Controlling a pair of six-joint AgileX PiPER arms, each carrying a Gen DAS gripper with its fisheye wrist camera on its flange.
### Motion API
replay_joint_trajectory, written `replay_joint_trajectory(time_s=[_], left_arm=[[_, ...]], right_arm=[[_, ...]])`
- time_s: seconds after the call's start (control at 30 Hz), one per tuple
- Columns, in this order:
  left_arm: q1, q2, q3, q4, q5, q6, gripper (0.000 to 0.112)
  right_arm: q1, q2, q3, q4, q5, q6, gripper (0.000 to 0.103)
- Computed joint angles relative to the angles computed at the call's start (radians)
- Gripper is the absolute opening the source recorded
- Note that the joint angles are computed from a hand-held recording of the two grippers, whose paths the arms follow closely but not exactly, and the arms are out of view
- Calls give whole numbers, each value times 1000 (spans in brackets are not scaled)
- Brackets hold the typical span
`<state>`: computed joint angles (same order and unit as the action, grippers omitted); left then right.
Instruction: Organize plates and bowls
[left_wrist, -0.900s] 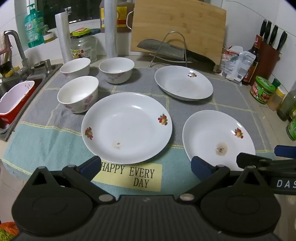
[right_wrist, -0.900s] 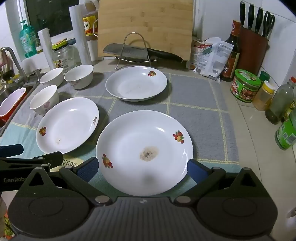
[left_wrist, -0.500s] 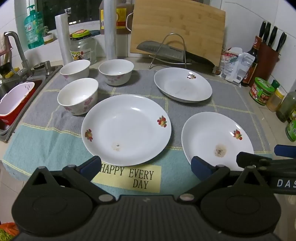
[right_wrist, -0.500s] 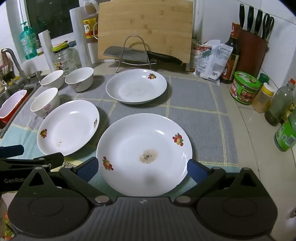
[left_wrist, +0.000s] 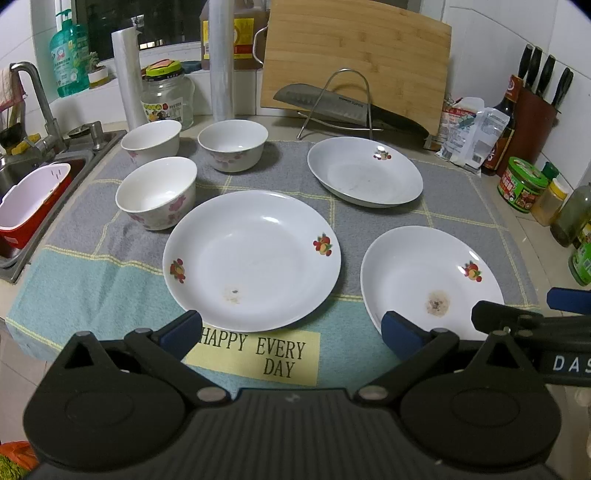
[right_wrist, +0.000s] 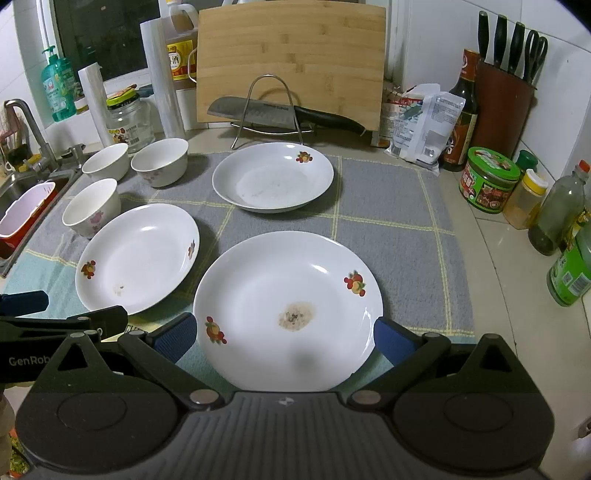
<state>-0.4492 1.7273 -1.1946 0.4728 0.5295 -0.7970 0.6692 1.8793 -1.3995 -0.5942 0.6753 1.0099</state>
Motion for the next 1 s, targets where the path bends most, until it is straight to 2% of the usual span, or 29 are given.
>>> replay_joint_trajectory(time_s=[0.2,1.0], left_arm=[[1,0,2,2,-2,-2,102],[5,-4,2,-4,0,2,102]], right_arm=[[-8,10,-56,38,35,-54,103],[-2,2,-24,1,9,-15,103]])
